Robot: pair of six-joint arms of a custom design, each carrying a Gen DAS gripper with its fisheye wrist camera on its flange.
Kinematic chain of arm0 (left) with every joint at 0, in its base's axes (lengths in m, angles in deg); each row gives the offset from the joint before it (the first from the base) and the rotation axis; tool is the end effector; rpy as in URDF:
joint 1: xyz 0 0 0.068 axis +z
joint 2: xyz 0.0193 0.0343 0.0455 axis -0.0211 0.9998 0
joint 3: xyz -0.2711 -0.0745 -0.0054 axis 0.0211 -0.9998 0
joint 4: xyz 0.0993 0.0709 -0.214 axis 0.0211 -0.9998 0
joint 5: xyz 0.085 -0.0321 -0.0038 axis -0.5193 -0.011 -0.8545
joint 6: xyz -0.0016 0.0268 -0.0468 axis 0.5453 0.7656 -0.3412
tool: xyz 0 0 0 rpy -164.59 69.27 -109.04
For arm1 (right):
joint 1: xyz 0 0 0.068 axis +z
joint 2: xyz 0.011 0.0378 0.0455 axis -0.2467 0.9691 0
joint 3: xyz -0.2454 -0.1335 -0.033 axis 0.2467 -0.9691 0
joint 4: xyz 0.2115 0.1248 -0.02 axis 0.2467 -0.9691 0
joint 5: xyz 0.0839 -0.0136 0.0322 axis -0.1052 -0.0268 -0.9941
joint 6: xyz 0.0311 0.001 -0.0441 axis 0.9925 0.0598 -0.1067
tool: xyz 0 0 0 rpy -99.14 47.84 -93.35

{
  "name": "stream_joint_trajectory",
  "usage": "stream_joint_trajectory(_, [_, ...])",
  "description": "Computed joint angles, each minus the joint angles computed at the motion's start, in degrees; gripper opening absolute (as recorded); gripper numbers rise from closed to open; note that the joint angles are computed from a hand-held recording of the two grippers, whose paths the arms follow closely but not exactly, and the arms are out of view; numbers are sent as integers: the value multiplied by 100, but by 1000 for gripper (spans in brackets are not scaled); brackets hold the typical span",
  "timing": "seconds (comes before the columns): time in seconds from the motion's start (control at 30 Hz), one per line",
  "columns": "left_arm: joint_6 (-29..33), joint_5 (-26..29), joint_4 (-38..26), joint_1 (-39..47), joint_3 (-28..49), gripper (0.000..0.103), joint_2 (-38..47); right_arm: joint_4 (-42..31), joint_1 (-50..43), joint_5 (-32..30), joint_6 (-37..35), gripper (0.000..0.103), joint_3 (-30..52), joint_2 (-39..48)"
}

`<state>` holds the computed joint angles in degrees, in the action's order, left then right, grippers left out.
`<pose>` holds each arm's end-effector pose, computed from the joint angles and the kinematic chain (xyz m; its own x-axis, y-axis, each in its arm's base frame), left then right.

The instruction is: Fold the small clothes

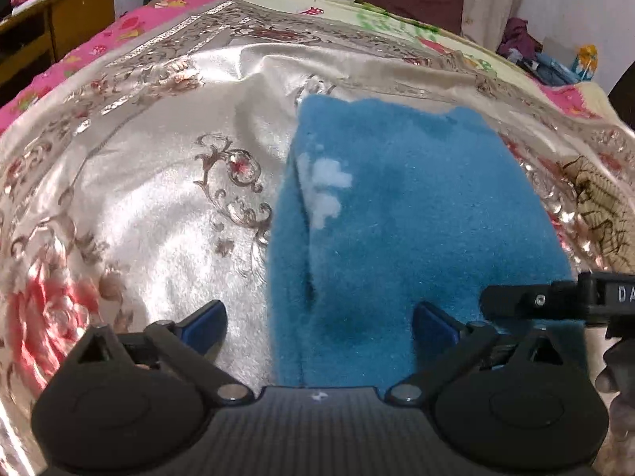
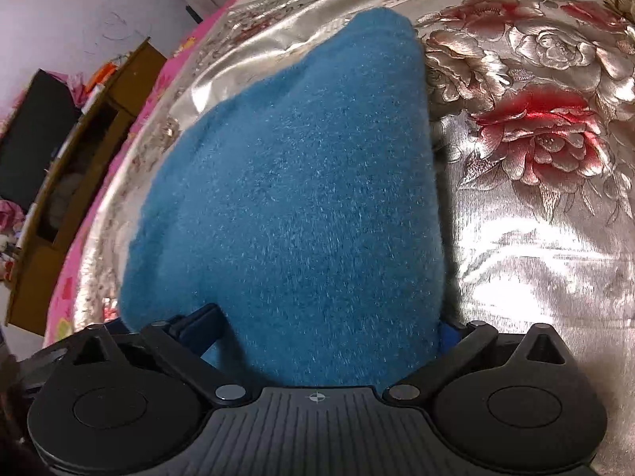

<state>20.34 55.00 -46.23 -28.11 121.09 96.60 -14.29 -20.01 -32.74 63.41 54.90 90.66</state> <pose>0.2589 -0.1356 0.1445 -0.7898 0.2066 -0.5775 0.3748 0.9079 -0.1878 0.2293 -0.0097 0.1415 -0.8072 0.4419 -0.3913 0.2153 0.8377 0.5018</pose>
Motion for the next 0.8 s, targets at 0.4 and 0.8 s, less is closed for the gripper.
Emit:
stream_joint_trajectory(0.4, [-203,6,-196,-1290,-510,68,-876,-2227,-870,-253,-1245,77,-252,-2054])
stream_joint_trajectory(0.8, [-79,-1474,-1291,-1436,121,71,-1688,-3758,-1494,502,-2151,79,182,-3824])
